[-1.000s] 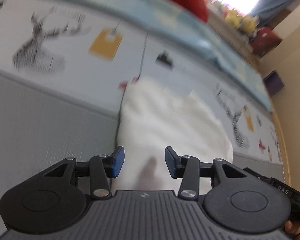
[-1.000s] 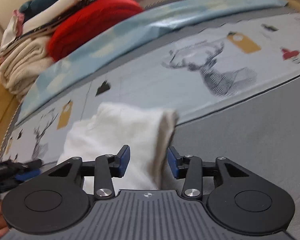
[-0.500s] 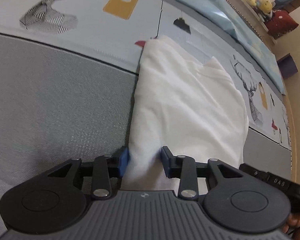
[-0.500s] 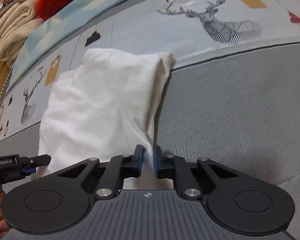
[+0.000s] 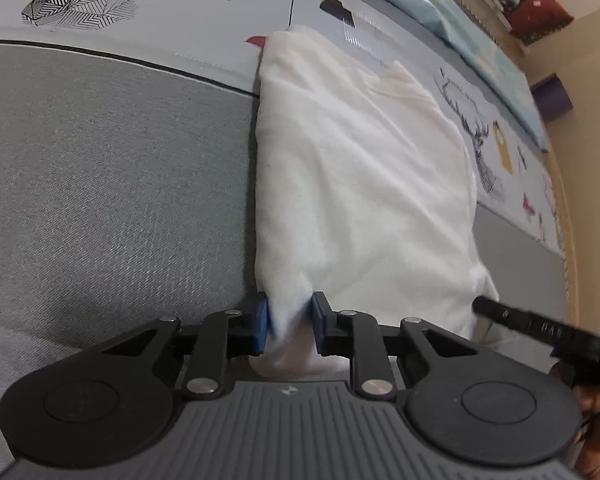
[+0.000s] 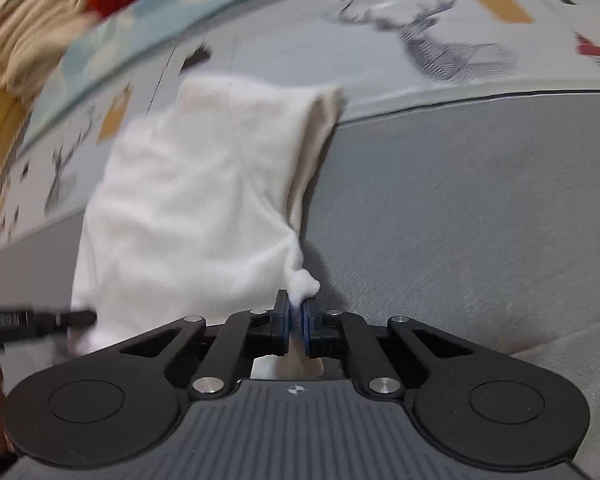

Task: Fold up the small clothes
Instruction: 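Open both grippers and lift them away from the folded shirt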

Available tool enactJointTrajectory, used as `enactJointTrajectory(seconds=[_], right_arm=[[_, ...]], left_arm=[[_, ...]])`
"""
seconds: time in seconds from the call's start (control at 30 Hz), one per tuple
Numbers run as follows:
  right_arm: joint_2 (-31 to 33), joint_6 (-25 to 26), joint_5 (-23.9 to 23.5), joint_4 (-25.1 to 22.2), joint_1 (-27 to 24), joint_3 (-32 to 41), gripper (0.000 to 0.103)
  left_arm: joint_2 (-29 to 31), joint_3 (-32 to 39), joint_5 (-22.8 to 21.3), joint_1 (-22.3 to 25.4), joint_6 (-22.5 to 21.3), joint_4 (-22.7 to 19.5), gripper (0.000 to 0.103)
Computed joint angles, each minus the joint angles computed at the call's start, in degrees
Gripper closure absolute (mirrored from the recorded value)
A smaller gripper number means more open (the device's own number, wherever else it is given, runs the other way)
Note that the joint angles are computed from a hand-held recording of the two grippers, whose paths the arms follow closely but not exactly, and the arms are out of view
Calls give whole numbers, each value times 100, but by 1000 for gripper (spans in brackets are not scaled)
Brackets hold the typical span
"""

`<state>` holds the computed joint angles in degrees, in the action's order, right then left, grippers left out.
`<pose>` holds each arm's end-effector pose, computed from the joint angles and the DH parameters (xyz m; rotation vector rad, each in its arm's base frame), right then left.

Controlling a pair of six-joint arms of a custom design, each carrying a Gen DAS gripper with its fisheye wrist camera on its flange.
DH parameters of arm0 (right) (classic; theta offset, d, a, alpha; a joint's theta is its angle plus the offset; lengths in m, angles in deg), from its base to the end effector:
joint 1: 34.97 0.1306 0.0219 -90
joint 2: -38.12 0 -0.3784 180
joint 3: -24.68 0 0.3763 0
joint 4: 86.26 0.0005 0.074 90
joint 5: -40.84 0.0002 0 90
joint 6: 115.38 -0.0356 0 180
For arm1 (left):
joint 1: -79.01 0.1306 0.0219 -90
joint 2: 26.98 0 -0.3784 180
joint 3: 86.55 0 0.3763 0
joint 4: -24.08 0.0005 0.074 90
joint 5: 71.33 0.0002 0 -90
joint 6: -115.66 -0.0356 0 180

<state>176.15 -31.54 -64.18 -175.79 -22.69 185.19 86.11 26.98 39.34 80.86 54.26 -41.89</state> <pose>0.6753 0.1559 0.4277 -0.2206 2.7465 0.4480 0.5910 0.0060 0.3838 -0.6158 2.6756 -0.6243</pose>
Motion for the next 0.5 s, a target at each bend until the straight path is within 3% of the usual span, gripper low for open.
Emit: enactJointTrajectory(seconds=[0.07, 0.17, 0.27, 0.3, 0.37, 0.4, 0.47, 0.5], right_arm=[[-40, 40, 139, -25, 1, -75, 96], [43, 365, 309, -291, 56, 89, 90], [145, 872, 786, -689, 134, 250, 82], [148, 944, 868, -726, 133, 253, 75], [149, 920, 894, -715, 118, 311, 74], [49, 894, 908, -593, 108, 184, 74], [-535, 941, 1134, 180, 110, -707, 72], [-873, 1049, 1247, 674, 124, -1188, 71]], left_arm=[[22, 78, -249, -50, -94, -206, 69], [-32, 51, -397, -84, -229, -193, 69], [94, 213, -796, -206, -699, -588, 68], [82, 216, -959, -253, -854, -631, 63], [-33, 187, -1356, -336, -1093, -595, 57], [-116, 172, -1591, -381, -1179, -576, 55], [-408, 40, -2130, -500, -1358, -399, 53], [-610, -87, -2329, -551, -1441, -216, 44]])
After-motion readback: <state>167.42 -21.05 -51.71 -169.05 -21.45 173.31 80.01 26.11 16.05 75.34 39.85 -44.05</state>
